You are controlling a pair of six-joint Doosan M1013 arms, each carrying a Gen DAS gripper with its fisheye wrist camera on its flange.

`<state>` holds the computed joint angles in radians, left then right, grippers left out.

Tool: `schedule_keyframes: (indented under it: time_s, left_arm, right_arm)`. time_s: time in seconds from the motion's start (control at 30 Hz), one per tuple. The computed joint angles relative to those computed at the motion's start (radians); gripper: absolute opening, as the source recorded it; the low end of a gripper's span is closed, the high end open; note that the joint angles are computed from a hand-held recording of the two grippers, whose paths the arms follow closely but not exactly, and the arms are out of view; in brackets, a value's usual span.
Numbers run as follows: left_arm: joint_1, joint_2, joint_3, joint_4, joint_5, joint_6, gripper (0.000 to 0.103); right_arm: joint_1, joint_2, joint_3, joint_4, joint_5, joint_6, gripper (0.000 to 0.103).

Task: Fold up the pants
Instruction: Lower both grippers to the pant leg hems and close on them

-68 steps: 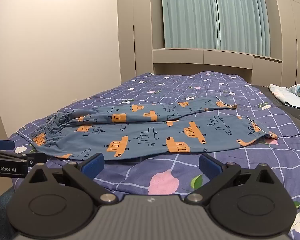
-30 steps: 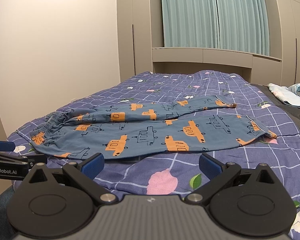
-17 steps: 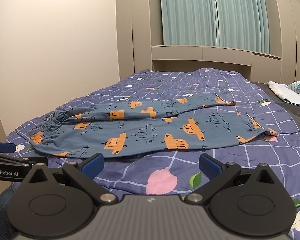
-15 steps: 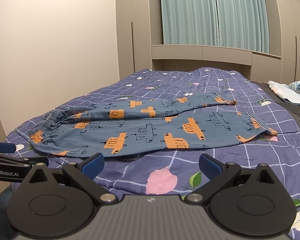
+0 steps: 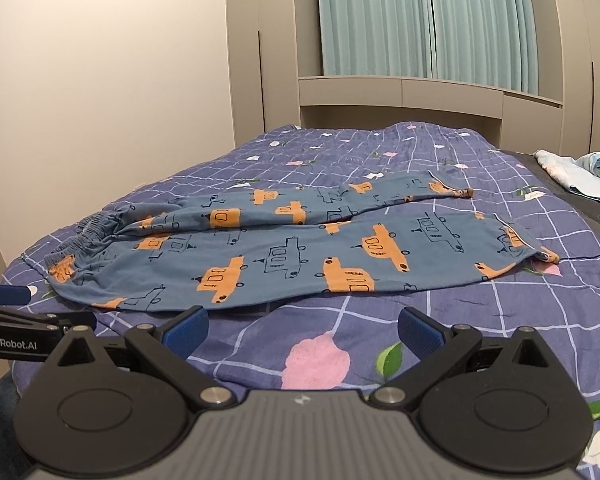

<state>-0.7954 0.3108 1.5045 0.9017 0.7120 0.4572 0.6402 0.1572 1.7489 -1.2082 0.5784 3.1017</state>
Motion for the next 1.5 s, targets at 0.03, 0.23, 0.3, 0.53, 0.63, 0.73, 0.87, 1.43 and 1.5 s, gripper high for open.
schedule_keyframes:
  time_s: [0.03, 0.23, 0.3, 0.53, 0.63, 0.73, 0.87, 1.43, 1.5]
  left_arm:
    - [0.002, 0.004, -0.009, -0.004, 0.006, 0.009, 0.103]
    - [0.025, 0.039, -0.077, -0.046, 0.040, 0.080, 0.103]
    - [0.033, 0.049, -0.097, -0.057, 0.046, 0.094, 0.103]
    - [0.057, 0.084, -0.168, -0.121, 0.070, 0.153, 0.103]
    - [0.069, 0.098, -0.195, -0.129, 0.073, 0.170, 0.103]
    - [0.080, 0.117, -0.230, -0.132, 0.086, 0.189, 0.103]
    - [0.101, 0.148, -0.289, -0.148, 0.109, 0.228, 0.103]
    - [0.283, 0.365, -0.643, -0.240, 0.133, 0.662, 0.103]
    - [0.306, 0.388, -0.672, -0.338, 0.111, 0.775, 0.103]
  right_arm:
    - [-0.002, 0.002, -0.004, 0.008, 0.000, -0.010, 0.103]
    - [-0.025, 0.020, -0.038, 0.069, -0.020, -0.102, 0.103]
    - [-0.033, 0.027, -0.052, 0.094, -0.025, -0.141, 0.103]
    - [-0.060, 0.053, -0.103, 0.167, -0.042, -0.236, 0.103]
    - [-0.080, 0.063, -0.128, 0.212, -0.063, -0.288, 0.103]
    - [-0.102, 0.080, -0.164, 0.278, -0.073, -0.371, 0.103]
    - [-0.134, 0.108, -0.216, 0.365, -0.091, -0.505, 0.103]
    - [-0.334, 0.417, -0.698, 1.352, 0.052, -1.801, 0.103]
    - [-0.343, 0.474, -0.784, 1.386, 0.110, -1.856, 0.103]
